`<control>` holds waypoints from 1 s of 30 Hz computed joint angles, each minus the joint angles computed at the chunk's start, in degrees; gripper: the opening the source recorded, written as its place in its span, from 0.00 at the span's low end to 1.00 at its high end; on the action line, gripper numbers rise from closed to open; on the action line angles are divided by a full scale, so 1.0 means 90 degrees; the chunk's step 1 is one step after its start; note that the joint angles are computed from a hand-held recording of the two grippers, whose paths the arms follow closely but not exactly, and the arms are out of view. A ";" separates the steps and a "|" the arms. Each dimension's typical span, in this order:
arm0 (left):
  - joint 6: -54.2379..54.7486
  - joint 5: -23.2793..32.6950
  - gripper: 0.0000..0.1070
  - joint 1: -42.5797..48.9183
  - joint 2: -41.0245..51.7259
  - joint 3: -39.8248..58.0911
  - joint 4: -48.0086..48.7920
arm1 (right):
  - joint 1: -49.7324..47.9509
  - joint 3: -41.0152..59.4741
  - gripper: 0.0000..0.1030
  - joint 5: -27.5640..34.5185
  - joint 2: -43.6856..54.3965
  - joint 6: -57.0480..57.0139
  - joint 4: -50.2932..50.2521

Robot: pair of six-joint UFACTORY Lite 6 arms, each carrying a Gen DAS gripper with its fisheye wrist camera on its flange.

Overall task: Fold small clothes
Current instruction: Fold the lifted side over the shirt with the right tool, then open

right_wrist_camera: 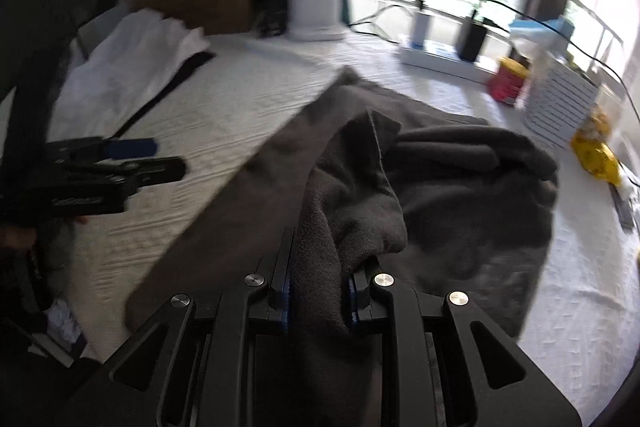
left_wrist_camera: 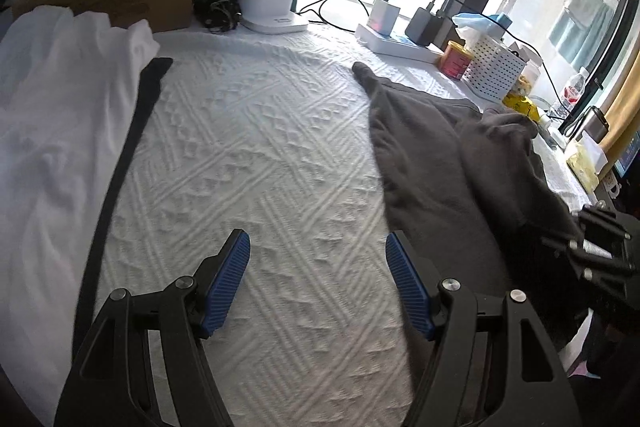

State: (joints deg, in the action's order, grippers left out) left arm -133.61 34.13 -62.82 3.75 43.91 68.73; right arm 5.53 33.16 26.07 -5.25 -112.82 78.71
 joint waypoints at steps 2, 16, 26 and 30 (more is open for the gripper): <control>0.0004 0.0029 0.66 -0.0035 -0.0116 -0.0113 -0.0035 | 0.0287 -0.0201 0.21 -0.0147 -0.0206 0.0202 -0.0133; 0.0740 0.0851 0.66 -0.0556 -0.0190 0.0247 -0.0593 | 0.0432 -0.1501 0.42 0.0812 -0.1868 0.1486 -0.1640; 0.2567 0.1133 0.66 -0.0173 0.1012 0.2238 -0.1197 | -0.2906 -0.0580 0.42 0.2939 -0.1163 0.0181 -0.1911; 0.3604 0.1097 0.66 0.0138 0.1915 0.3532 -0.1547 | -0.3681 0.0376 0.42 0.3098 0.0032 -0.0200 -0.1800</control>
